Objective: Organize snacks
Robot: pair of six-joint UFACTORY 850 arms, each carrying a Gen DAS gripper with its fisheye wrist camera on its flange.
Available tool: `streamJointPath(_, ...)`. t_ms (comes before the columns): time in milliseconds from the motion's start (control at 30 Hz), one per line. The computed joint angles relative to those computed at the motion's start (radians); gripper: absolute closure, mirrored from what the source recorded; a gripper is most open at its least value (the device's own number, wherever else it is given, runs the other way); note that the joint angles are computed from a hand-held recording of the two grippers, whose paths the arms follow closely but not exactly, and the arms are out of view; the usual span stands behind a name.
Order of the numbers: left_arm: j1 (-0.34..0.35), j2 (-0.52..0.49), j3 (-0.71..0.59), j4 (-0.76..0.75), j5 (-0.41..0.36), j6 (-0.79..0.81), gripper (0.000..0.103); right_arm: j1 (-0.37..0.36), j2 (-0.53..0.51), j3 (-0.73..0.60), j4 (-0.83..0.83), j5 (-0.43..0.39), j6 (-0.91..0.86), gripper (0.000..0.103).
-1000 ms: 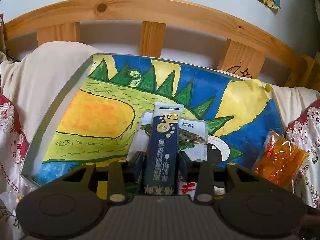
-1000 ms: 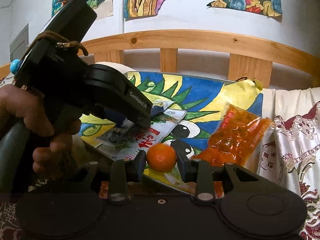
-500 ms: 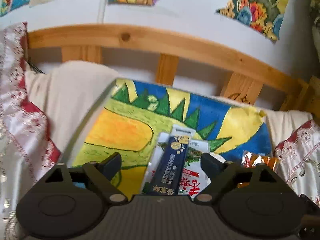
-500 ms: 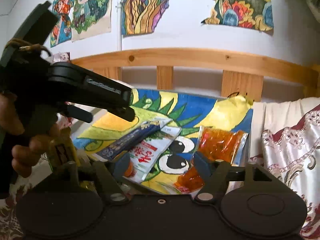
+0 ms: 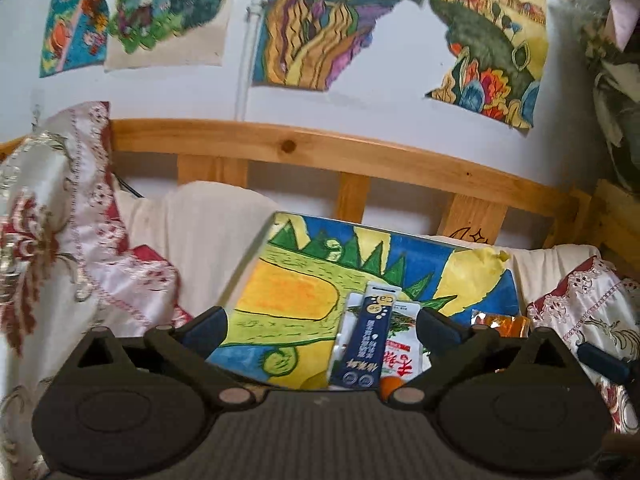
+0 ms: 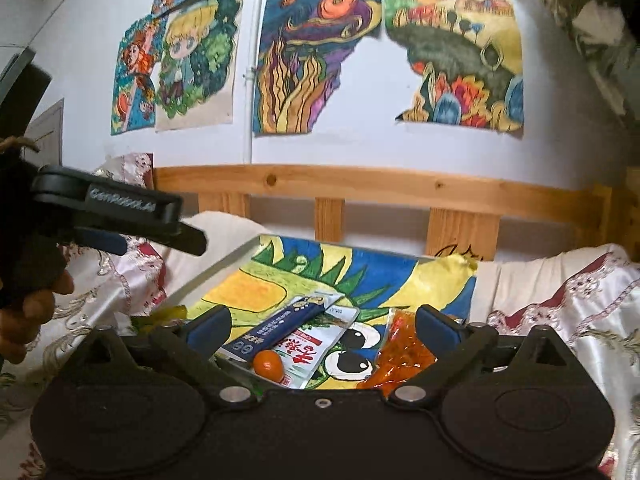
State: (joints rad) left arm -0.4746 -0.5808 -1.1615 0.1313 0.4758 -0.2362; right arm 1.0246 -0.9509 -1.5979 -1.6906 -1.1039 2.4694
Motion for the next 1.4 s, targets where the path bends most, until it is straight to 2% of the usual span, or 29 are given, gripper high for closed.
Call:
streamJointPath(333,0.04,0.125,0.207,-0.008,0.12,0.054,0.001,0.076,0.022,0.004,0.04,-0.121,-0.027,0.001)
streamJointPath(667,0.081,0.197,0.358,0.04,0.188,0.058,0.001,0.147,0.007,-0.037,0.119,-0.149,-0.059,0.001)
streamJointPath(1033,0.121,0.222,0.433,0.087,0.163,0.027,0.001,0.196,-0.02,-0.094,0.235,-0.116,-0.098,0.001)
streamJointPath(1400,0.131,0.219,0.464,0.105,0.115,0.067,0.001,0.205,-0.038,-0.134,0.314,-0.05,-0.132,0.001)
